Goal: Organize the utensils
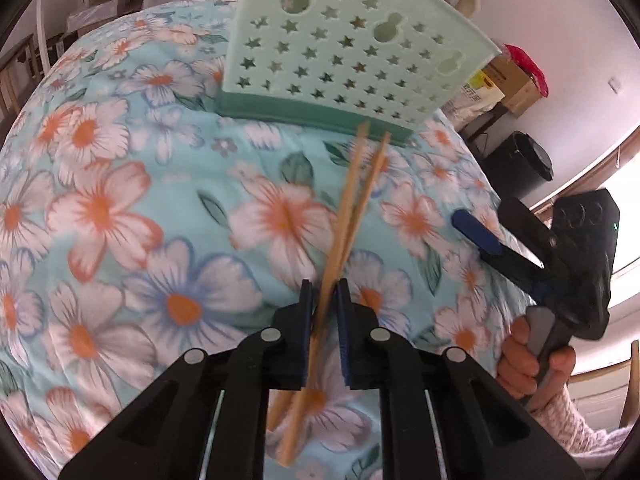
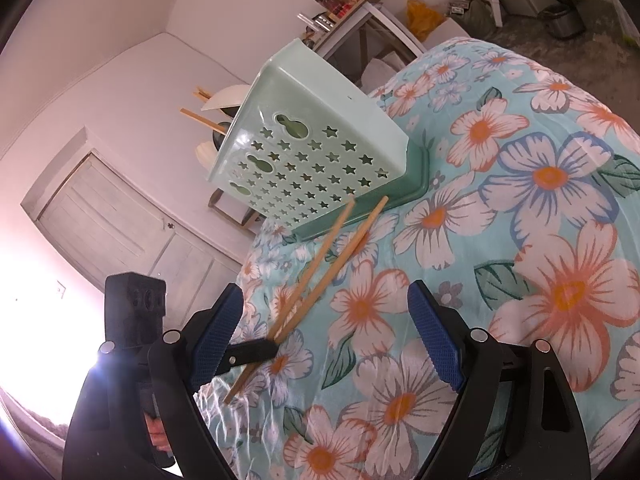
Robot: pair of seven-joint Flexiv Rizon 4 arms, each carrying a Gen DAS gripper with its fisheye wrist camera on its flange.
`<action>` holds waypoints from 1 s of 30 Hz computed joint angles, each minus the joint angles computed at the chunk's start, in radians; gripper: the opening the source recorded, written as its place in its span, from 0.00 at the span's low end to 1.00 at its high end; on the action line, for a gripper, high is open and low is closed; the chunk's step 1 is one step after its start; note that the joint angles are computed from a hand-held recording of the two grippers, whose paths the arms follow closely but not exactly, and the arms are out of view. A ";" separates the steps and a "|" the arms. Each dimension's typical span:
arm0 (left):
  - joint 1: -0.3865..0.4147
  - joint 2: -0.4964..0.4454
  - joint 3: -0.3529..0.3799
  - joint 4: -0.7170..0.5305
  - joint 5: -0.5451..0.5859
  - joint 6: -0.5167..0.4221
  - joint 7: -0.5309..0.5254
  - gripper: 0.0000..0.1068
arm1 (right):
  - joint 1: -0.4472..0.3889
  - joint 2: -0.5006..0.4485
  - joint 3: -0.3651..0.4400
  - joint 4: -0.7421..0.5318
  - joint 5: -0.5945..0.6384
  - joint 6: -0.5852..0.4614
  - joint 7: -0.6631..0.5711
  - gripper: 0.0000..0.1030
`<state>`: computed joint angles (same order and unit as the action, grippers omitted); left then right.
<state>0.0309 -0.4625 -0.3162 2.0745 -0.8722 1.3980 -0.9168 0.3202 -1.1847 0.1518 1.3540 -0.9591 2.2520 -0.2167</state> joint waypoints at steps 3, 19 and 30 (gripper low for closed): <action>-0.007 0.014 -0.020 0.033 -0.014 0.028 0.022 0.08 | 0.000 -0.001 -0.001 -0.001 -0.002 0.001 0.002 0.78; -0.128 -0.040 0.182 -0.076 0.432 -0.015 -0.246 0.14 | -0.003 0.000 0.000 -0.007 -0.015 -0.010 0.011 0.78; -0.234 -0.136 0.303 -0.202 0.661 0.036 -0.428 0.19 | 0.000 -0.003 -0.003 -0.007 -0.005 0.002 0.009 0.78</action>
